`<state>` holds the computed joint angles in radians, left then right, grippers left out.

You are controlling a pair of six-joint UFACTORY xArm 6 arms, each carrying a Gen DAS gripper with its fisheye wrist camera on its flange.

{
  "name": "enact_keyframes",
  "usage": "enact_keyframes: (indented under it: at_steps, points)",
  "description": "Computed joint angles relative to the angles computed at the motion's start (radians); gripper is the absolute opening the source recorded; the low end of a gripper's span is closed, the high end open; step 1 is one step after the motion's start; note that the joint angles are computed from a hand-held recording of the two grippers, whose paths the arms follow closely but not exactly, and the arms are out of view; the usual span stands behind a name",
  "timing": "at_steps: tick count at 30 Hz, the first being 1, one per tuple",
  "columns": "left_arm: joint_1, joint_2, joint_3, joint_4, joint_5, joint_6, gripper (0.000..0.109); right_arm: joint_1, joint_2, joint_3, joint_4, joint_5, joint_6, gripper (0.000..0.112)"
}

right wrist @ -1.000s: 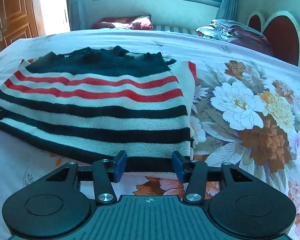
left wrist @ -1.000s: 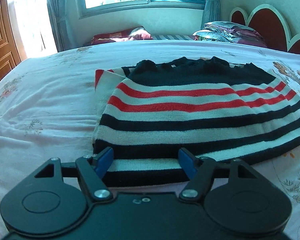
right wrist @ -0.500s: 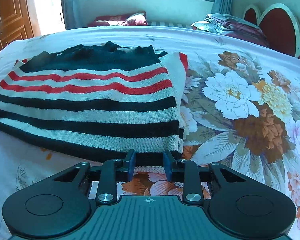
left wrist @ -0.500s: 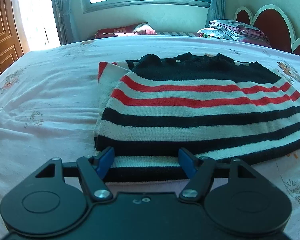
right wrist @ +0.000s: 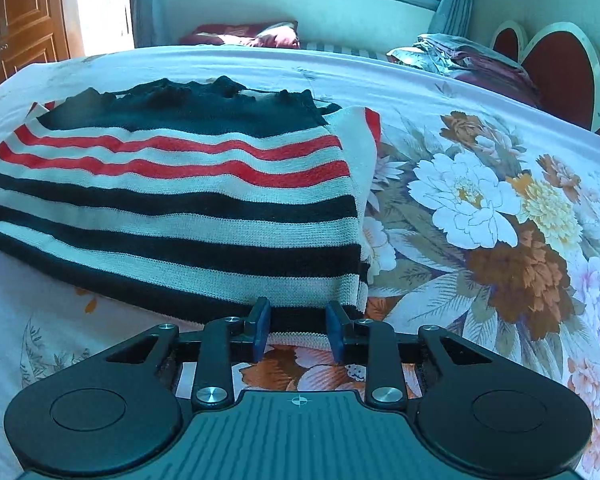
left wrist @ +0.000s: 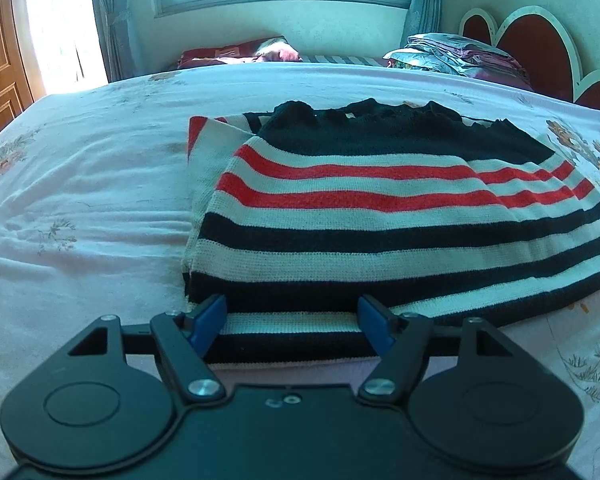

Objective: Fold small clothes

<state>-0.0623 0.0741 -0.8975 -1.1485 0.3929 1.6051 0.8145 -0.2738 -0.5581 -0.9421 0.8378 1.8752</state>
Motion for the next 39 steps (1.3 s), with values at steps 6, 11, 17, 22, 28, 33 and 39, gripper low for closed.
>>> enact_keyframes:
  at_steps: [6,11,17,22,28,33,39]
  points:
    - [0.088,-0.163,0.119,-0.245,0.032,0.071,0.092,0.169,-0.088,-0.008,-0.097,0.196,0.159,0.063]
    - [0.190,-0.169,0.140,-0.142,0.172,-0.205,0.046,0.195,-0.111,0.020,-0.156,0.117,0.348,0.002]
    - [0.226,-0.040,0.054,-0.213,0.296,-0.410,0.061,0.126,-0.037,-0.056,-0.242,0.029,0.354,0.002]
    - [0.220,0.057,-0.025,-0.338,0.345,-0.428,0.060,-0.026,0.087,-0.155,-0.304,-0.149,0.322,0.002]
    - [0.185,0.136,-0.085,-0.504,0.341,-0.382,0.056,-0.153,0.263,-0.313,-0.342,-0.287,0.278,0.002]
    - [0.162,0.182,-0.138,-0.540,0.322,-0.403,0.048,-0.208,0.367,-0.412,-0.299,-0.350,0.178,0.002]
    - [0.185,0.164,-0.160,-0.500,0.392,-0.431,0.015,-0.232,0.415,-0.450,-0.310,-0.385,0.173,0.002]
